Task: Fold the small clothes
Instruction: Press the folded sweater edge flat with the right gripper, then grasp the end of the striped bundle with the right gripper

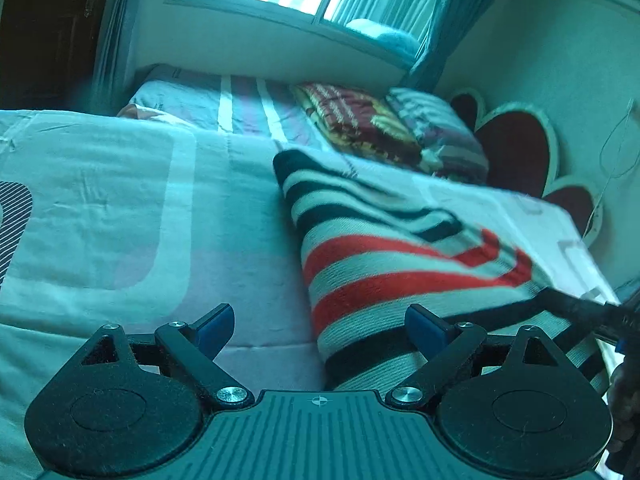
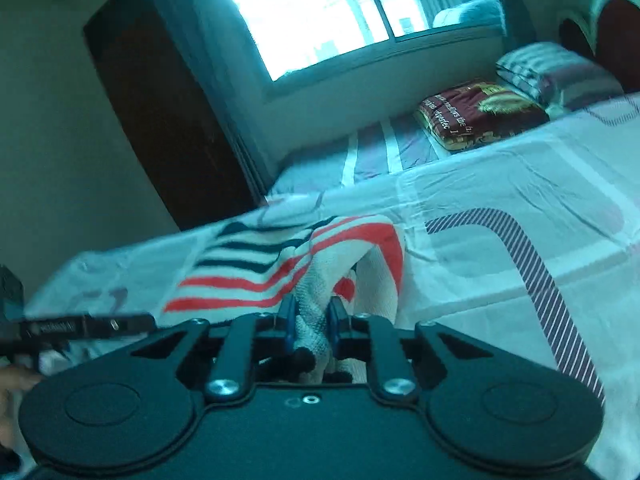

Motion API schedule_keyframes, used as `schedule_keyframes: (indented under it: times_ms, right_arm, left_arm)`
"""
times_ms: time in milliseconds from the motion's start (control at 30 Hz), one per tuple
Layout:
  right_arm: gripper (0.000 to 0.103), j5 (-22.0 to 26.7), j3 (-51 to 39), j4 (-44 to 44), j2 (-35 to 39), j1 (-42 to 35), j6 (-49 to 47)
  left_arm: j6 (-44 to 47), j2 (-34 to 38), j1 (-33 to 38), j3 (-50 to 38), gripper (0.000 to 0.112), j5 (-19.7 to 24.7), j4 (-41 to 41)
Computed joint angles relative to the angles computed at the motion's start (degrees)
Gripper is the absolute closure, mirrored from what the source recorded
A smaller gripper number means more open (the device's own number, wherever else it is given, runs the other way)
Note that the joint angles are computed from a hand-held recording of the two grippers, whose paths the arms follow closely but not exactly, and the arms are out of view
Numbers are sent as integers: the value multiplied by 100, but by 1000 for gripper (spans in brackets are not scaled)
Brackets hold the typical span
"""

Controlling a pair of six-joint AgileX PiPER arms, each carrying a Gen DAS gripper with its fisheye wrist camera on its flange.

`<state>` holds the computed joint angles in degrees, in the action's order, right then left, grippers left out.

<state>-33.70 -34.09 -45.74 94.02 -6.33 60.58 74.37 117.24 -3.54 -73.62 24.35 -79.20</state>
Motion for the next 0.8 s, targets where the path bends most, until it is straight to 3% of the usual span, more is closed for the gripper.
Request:
schedule_keyframes:
  times_ms: [67,100,167,333,400,567,667,800]
  right_arm:
    - [84,-109,-167,-490,600,-303,740]
    - [81,-445,-83,-451,741,-473,798]
    - [79,-653,-91,-638,829,-636,1182]
    - [74,-57,-248,-852,598,-420,1105]
    - [69,213,-348,-1067,513,-354,1308]
    - [63,982,-568,-23,-4,98,168]
    - [56,1295,-1243,-1160,413,161,1385]
    - [62,1644,-1930,-3381,837,313,3314]
  left_arm:
    - [-166,113,-177,-69,20,-341,360]
    - [53,116,-232,-30,20,-475,213]
    - [167,113,-247,-21,20,-497,131]
    - [-278,-69,-396,-87,20,-806,1139]
    - [-809,-23,-381,-234,20,-724,1618]
    - [-310,-124,-234,-331,20,-434,878]
    - [-885,17,-271,-689,20,-331,1315]
    - [-2159,306,-444,-1193,20,-234,2711]
